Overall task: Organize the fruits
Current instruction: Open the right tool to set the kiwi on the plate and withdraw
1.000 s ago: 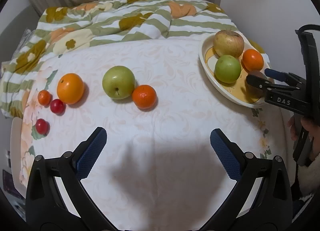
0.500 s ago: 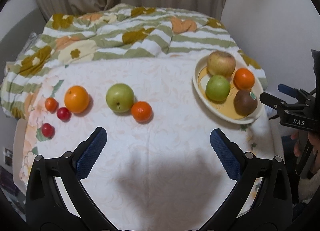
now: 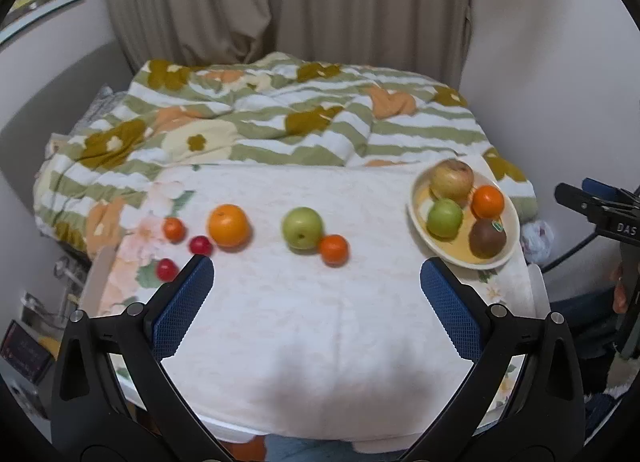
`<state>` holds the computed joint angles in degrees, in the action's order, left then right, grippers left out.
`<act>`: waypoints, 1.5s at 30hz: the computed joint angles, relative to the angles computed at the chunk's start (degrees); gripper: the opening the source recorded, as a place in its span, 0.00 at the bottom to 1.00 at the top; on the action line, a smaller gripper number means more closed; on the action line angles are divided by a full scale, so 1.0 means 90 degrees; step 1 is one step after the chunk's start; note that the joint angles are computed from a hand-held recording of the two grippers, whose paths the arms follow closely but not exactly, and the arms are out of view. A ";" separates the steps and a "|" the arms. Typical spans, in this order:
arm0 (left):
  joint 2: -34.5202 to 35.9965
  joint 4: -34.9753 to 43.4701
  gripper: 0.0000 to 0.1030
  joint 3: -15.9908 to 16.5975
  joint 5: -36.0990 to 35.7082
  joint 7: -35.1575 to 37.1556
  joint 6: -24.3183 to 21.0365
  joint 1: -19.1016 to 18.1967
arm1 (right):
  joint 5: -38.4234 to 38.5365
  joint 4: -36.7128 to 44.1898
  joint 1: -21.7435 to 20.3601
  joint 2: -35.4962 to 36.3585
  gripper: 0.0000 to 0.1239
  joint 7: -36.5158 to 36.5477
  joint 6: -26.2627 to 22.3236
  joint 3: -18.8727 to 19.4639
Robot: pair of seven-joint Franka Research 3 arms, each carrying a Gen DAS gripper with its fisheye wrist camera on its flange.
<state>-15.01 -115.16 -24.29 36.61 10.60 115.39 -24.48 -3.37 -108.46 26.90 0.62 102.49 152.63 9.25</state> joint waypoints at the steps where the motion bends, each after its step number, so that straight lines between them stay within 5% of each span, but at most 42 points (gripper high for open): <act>1: -0.0176 -0.0127 1.00 0.0033 -0.0022 -0.0010 -0.0005 -0.0003 | -0.0064 0.0042 0.0022 -0.0016 0.83 0.0063 -0.0031 0.0020; 8: -0.1346 -0.1145 1.00 0.0301 -0.0308 0.0292 0.0281 0.0159 | -0.1318 0.0306 0.0223 0.0013 0.83 0.1388 -0.0139 0.0155; 17: -0.2739 -0.2427 1.00 0.1053 -0.0991 0.1824 0.1230 0.0465 | -0.2782 0.1354 0.1017 0.0681 0.83 0.3355 -0.1121 0.0216; 32: -0.3141 -0.3514 1.00 0.2382 -0.2411 0.5274 0.2539 0.0732 | -0.3119 0.3134 0.2405 0.2075 0.83 0.4883 -0.2846 -0.0178; 37: -0.2825 -0.3691 1.00 0.2440 -0.3011 0.5962 0.2849 0.0870 | -0.2959 0.3419 0.2639 0.2439 0.83 0.4976 -0.3149 -0.0292; 45: -0.2119 -0.3824 1.00 0.1956 -0.3054 0.6393 0.3568 0.1262 | -0.2795 0.3491 0.2763 0.2866 0.83 0.4944 -0.2983 -0.0479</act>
<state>-34.08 -149.58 -6.69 9.13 68.14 147.51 -13.13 -28.53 -77.05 51.77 26.41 146.99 125.79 4.94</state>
